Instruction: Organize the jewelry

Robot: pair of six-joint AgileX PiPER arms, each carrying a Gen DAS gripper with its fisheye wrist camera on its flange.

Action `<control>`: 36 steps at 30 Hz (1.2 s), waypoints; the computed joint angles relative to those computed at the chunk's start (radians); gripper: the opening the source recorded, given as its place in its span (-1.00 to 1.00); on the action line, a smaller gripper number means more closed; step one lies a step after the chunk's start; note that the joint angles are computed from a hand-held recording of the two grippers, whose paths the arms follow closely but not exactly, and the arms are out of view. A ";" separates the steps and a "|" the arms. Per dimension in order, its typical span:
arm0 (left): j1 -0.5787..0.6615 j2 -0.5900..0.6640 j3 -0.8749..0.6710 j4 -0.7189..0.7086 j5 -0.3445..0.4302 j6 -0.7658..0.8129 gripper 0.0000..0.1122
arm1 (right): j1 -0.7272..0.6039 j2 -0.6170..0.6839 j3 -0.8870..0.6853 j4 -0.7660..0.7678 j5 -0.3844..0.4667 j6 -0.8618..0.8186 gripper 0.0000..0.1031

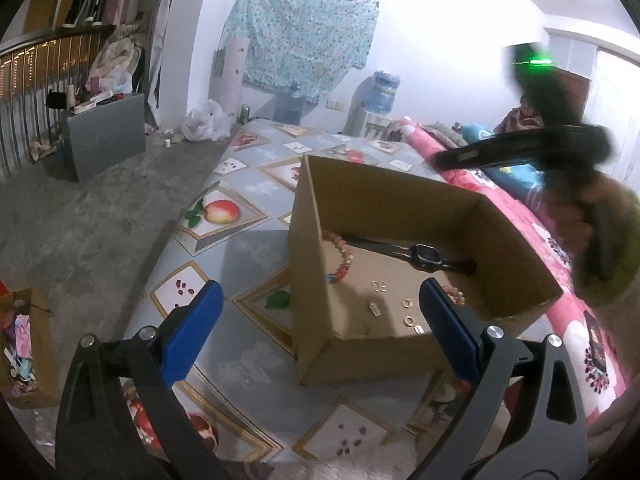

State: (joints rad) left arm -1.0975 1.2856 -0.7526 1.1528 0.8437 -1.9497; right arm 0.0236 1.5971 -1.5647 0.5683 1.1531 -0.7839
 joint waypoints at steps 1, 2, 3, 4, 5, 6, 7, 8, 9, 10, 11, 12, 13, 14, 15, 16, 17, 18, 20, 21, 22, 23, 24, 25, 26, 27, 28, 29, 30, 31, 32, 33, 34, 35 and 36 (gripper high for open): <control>-0.018 0.002 -0.012 -0.018 0.020 0.018 0.69 | -0.020 -0.063 0.053 0.026 -0.037 -0.025 0.47; -0.034 0.005 -0.022 -0.032 0.036 0.035 0.69 | -0.080 -0.162 0.142 0.064 -0.047 -0.090 0.58; -0.051 0.012 -0.036 -0.049 0.056 0.056 0.69 | -0.114 -0.224 0.207 0.091 -0.074 -0.129 0.65; -0.067 0.019 -0.049 -0.061 0.076 0.070 0.69 | -0.148 -0.267 0.255 0.115 -0.092 -0.166 0.68; -0.091 0.031 -0.070 -0.078 0.103 0.092 0.69 | -0.204 -0.349 0.344 0.145 -0.102 -0.217 0.72; -0.105 0.040 -0.083 -0.087 0.118 0.103 0.69 | -0.257 -0.403 0.406 0.174 -0.109 -0.261 0.77; -0.118 0.052 -0.103 -0.102 0.135 0.112 0.69 | -0.305 -0.461 0.469 0.197 -0.112 -0.286 0.80; -0.126 0.061 -0.119 -0.121 0.144 0.122 0.69 | -0.333 -0.532 0.564 0.212 -0.138 -0.294 0.84; -0.127 0.069 -0.136 -0.147 0.141 0.139 0.69 | -0.357 -0.572 0.620 0.216 -0.147 -0.299 0.86; -0.120 0.086 -0.159 -0.180 0.133 0.160 0.69 | -0.364 -0.613 0.681 0.196 -0.164 -0.277 0.86; -0.123 0.103 -0.176 -0.196 0.145 0.160 0.69 | -0.371 -0.626 0.710 0.186 -0.170 -0.267 0.86; -0.128 0.133 -0.206 -0.216 0.176 0.159 0.69 | -0.368 -0.642 0.745 0.173 -0.185 -0.248 0.86; -0.132 0.154 -0.227 -0.230 0.196 0.163 0.69 | -0.345 -0.655 0.778 0.137 -0.217 -0.202 0.86; -0.133 0.179 -0.255 -0.249 0.215 0.177 0.69 | -0.289 -0.654 0.801 0.096 -0.278 -0.136 0.86; -0.135 0.195 -0.274 -0.260 0.225 0.188 0.69 | -0.274 -0.660 0.817 0.068 -0.308 -0.085 0.86; -0.139 0.213 -0.293 -0.265 0.235 0.198 0.69 | -0.264 -0.667 0.833 0.046 -0.337 -0.039 0.86; -0.143 0.225 -0.309 -0.269 0.247 0.206 0.69 | -0.240 -0.655 0.854 0.035 -0.388 -0.014 0.86; -0.146 0.239 -0.326 -0.272 0.261 0.214 0.69 | -0.228 -0.656 0.860 0.014 -0.415 0.021 0.87; -0.149 0.261 -0.350 -0.274 0.290 0.217 0.69 | -0.164 -0.669 0.884 -0.101 -0.503 0.158 0.87; -0.147 0.271 -0.365 -0.281 0.303 0.222 0.69 | -0.125 -0.668 0.892 -0.177 -0.544 0.236 0.87; -0.146 0.280 -0.376 -0.286 0.311 0.226 0.69 | -0.103 -0.663 0.901 -0.218 -0.570 0.280 0.87; -0.143 0.292 -0.391 -0.294 0.321 0.232 0.69 | -0.091 -0.654 0.900 -0.253 -0.581 0.324 0.87; -0.137 0.308 -0.411 -0.309 0.332 0.248 0.69 | -0.092 -0.641 0.895 -0.262 -0.580 0.346 0.87; -0.127 0.320 -0.429 -0.333 0.336 0.272 0.69 | -0.091 -0.625 0.893 -0.266 -0.584 0.361 0.87; -0.114 0.330 -0.445 -0.364 0.336 0.301 0.69 | -0.098 -0.609 0.887 -0.261 -0.576 0.370 0.87; -0.094 0.339 -0.461 -0.405 0.330 0.340 0.69 | -0.102 -0.598 0.882 -0.257 -0.568 0.374 0.87; -0.081 0.343 -0.467 -0.427 0.317 0.361 0.69 | -0.102 -0.588 0.879 -0.260 -0.564 0.382 0.87; -0.074 0.351 -0.469 -0.441 0.308 0.363 0.69 | -0.093 -0.580 0.877 -0.280 -0.564 0.405 0.87; -0.070 0.358 -0.474 -0.449 0.307 0.357 0.69 | -0.083 -0.575 0.873 -0.302 -0.561 0.427 0.87; -0.067 0.362 -0.476 -0.453 0.304 0.356 0.69 | -0.078 -0.568 0.871 -0.309 -0.555 0.432 0.87; -0.064 0.367 -0.479 -0.460 0.298 0.356 0.69 | -0.076 -0.559 0.868 -0.307 -0.549 0.431 0.87; -0.062 0.372 -0.483 -0.463 0.296 0.355 0.69 | -0.078 -0.553 0.865 -0.299 -0.541 0.428 0.87; -0.062 0.381 -0.489 -0.466 0.300 0.355 0.69 | -0.087 -0.542 0.860 -0.278 -0.527 0.412 0.87; -0.058 0.385 -0.495 -0.469 0.302 0.359 0.69 | -0.094 -0.536 0.856 -0.265 -0.517 0.404 0.87; -0.056 0.390 -0.500 -0.475 0.302 0.362 0.69 | -0.099 -0.529 0.852 -0.253 -0.509 0.397 0.87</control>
